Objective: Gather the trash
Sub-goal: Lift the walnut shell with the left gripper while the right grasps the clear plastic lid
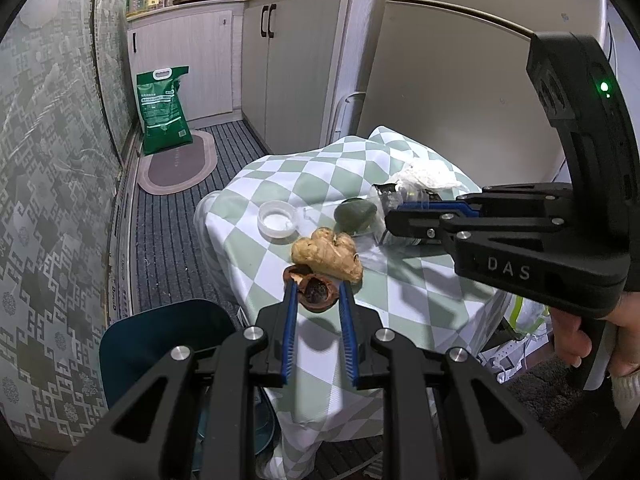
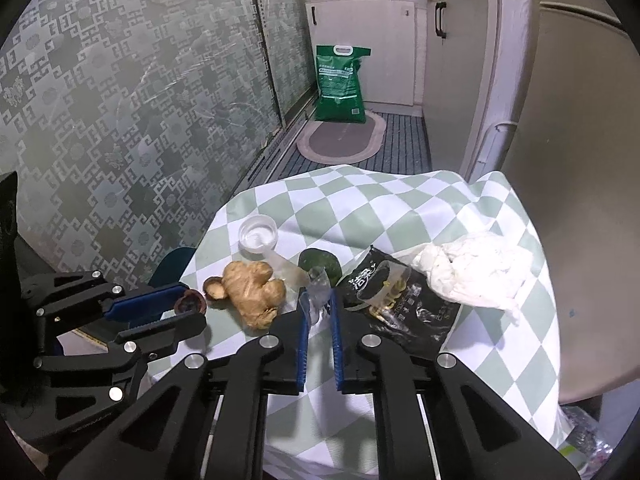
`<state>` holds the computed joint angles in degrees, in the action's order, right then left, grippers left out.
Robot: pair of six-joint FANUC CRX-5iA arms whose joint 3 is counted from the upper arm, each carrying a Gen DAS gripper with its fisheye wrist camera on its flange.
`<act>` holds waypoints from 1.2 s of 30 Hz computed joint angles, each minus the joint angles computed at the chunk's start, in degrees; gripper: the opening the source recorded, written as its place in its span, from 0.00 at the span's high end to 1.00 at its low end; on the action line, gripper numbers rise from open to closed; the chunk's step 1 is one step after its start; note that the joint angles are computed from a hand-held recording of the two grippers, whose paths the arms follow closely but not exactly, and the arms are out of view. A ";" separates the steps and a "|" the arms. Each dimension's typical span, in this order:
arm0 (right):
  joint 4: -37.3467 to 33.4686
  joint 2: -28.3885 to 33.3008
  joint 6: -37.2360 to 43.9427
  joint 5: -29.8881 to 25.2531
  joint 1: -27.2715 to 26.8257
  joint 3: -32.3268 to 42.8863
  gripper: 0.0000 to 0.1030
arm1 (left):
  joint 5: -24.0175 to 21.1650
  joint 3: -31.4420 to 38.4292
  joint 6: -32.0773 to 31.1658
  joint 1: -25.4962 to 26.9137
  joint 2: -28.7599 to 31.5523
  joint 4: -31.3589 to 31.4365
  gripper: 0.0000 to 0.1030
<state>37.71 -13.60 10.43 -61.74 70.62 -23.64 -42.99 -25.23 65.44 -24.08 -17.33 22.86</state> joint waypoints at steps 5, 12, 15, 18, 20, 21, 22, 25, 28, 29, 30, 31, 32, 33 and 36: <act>3.43 0.74 -0.93 -2.80 1.14 -0.20 0.98 | -0.26 0.05 -0.07 -0.12 0.33 0.03 0.79; 8.42 1.81 -1.97 -6.98 2.60 -0.73 0.98 | -0.39 -0.01 -0.52 0.04 0.77 0.59 0.79; 11.44 2.24 -2.21 -9.46 3.43 -1.08 0.98 | 0.14 -0.59 -1.37 0.11 0.39 1.73 0.79; 13.28 2.40 -2.24 -11.30 3.92 -1.40 0.98 | 0.72 -0.86 -1.83 0.09 0.27 2.56 0.79; 14.09 2.08 -2.47 -11.49 4.11 -1.69 0.98 | 1.35 -1.24 -2.21 0.15 -0.08 3.30 0.79; 14.41 1.87 -2.49 -11.48 4.18 -1.73 0.98 | 1.60 -1.37 -2.23 0.19 -0.34 3.49 0.79; 14.85 1.61 -2.66 -11.47 4.28 -1.77 0.98 | 2.13 -1.69 -2.37 0.27 -0.72 3.85 0.79; 16.10 1.41 -3.03 -11.94 5.07 -1.61 0.98 | 2.99 -2.13 -2.24 0.58 -1.72 4.39 0.79; 17.29 1.51 -3.13 -12.07 5.73 -1.19 0.98 | 3.61 -2.75 -2.69 1.05 -2.84 5.33 0.79; 17.48 1.62 -2.99 -11.89 5.81 -0.97 0.98 | 3.80 -2.89 -2.59 1.21 -3.30 5.26 0.79; 17.67 1.67 -3.10 -11.56 5.83 -0.81 0.98 | 3.88 -3.03 -2.55 1.36 -3.70 5.30 0.79; 17.64 1.85 -2.74 -11.15 5.77 -0.47 0.98 | 4.14 -3.19 -2.22 1.60 -4.26 5.12 0.79; 17.78 1.99 -2.55 -10.77 5.75 -0.25 0.98 | 4.21 -3.27 -2.01 1.92 -4.68 4.92 0.79; 17.95 2.12 -2.67 -10.43 5.78 -0.16 0.98 | 4.39 -3.38 -1.50 2.11 -5.17 4.24 0.79; 18.23 2.62 -2.18 -9.07 5.78 0.63 0.98 | 4.47 -3.39 1.06 3.25 -6.18 1.56 0.79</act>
